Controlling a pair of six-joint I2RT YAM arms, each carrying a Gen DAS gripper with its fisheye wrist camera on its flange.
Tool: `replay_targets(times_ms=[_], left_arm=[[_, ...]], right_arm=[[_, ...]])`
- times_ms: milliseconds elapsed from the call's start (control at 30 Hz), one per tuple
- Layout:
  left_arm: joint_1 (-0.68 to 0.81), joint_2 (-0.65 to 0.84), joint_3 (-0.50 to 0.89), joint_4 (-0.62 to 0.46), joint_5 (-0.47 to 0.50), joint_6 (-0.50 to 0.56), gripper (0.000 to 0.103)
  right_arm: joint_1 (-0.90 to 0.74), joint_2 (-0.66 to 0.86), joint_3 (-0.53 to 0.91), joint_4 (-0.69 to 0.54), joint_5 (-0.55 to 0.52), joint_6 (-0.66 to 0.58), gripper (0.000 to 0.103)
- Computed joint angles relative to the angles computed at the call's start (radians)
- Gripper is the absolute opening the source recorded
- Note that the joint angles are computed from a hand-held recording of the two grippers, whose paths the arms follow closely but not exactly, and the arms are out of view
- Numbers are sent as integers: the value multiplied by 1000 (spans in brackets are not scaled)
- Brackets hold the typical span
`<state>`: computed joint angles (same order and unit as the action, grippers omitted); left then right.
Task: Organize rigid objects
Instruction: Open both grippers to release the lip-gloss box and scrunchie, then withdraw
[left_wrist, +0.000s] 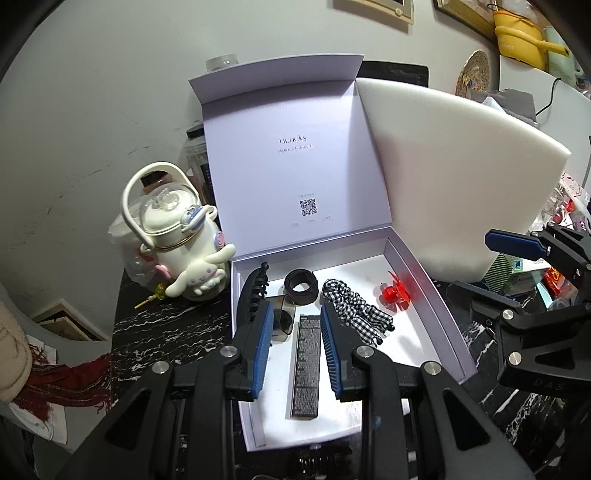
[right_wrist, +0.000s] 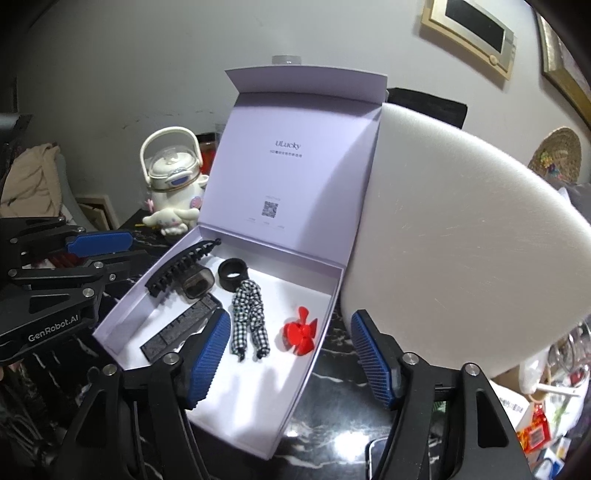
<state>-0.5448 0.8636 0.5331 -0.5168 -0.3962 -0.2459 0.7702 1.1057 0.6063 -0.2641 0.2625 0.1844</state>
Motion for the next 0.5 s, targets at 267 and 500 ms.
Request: replay_targets(times_ms=[267, 500], left_arm=[[-99, -157, -34, -133, -65, -89, 89], [-316, -269, -22, -321, -204, -271, 103]], right_arm=[[93, -88, -24, -71, 61, 60, 77], [188, -161, -51, -130, 120, 126, 79]])
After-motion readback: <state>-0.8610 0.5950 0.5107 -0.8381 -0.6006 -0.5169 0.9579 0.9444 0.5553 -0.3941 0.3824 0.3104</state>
